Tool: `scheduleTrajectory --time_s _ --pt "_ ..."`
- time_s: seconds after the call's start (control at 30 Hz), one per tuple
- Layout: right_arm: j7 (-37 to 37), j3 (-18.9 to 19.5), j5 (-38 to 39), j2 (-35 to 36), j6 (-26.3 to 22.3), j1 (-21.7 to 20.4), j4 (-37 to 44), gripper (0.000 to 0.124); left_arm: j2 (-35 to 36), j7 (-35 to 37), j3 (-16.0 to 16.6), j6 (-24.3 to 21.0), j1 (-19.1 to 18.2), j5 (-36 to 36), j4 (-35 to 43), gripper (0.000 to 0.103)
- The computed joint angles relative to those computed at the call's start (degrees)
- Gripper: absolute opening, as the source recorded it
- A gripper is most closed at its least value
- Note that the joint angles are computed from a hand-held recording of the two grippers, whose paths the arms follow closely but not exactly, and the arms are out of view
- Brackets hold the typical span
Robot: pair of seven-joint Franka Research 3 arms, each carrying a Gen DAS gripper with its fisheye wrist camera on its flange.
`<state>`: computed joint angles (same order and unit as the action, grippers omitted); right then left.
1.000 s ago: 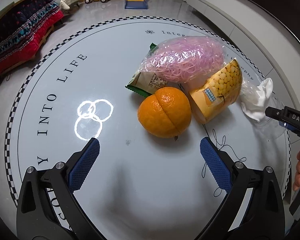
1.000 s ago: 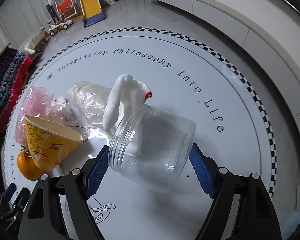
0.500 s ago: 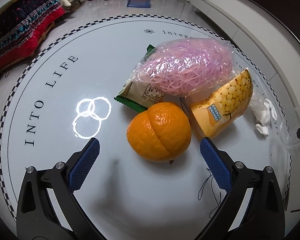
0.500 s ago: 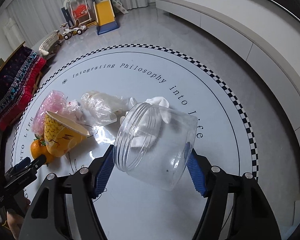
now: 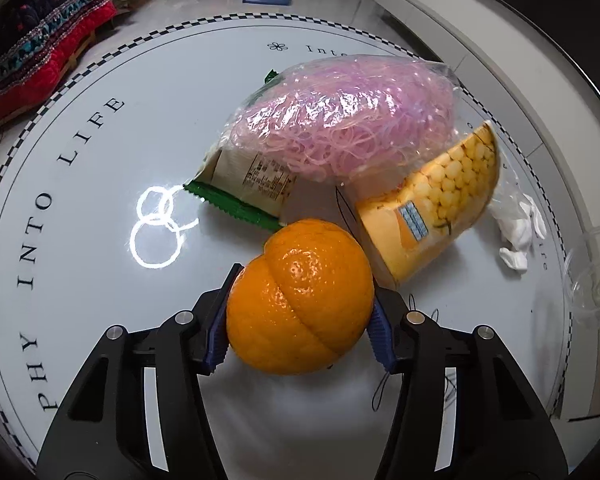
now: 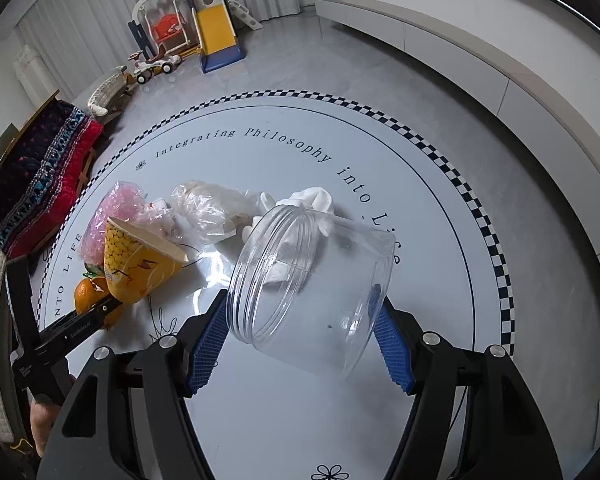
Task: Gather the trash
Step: 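Carry the orange and clear jar over the bin and open both grippers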
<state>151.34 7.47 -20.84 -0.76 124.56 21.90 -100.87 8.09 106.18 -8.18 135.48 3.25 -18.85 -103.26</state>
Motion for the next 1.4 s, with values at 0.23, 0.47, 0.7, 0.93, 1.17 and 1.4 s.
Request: scheduleTrajectory --time_s 0.23,0.47,0.7,0.93,1.17,1.4 --pt "0.9 1.5 0.1 -1.7 0.5 1.2 -0.6 0.069 -10.4 4.5 2.8 0.0 0.4 -3.8 -9.0 0.055" --pt "0.9 3.6 0.6 -1.0 0.6 4.1 0.1 0.069 -20.5 8.0 7.5 2.2 -0.7 -5.5 -17.5 0.055" --pt "1.0 5.0 0.4 2.1 -0.2 8.4 3.5 0.069 -29.2 9.0 12.3 3.5 -1.1 -4.4 -25.1 0.055" --pt "-0.5 5.3 -0.3 7.6 -1.1 14.3 9.4 0.069 -35.8 9.0 16.7 4.8 0.0 -2.9 -31.6 0.055" --pt "-2.9 4.3 -0.3 14.3 -1.1 20.6 17.0 0.069 -40.7 8.8 21.0 5.6 3.2 -0.2 -36.0 0.055" --pt "-8.4 2.6 1.8 23.8 -1.4 27.2 28.8 0.069 -43.0 8.1 24.7 6.4 7.5 2.1 -38.8 0.055"
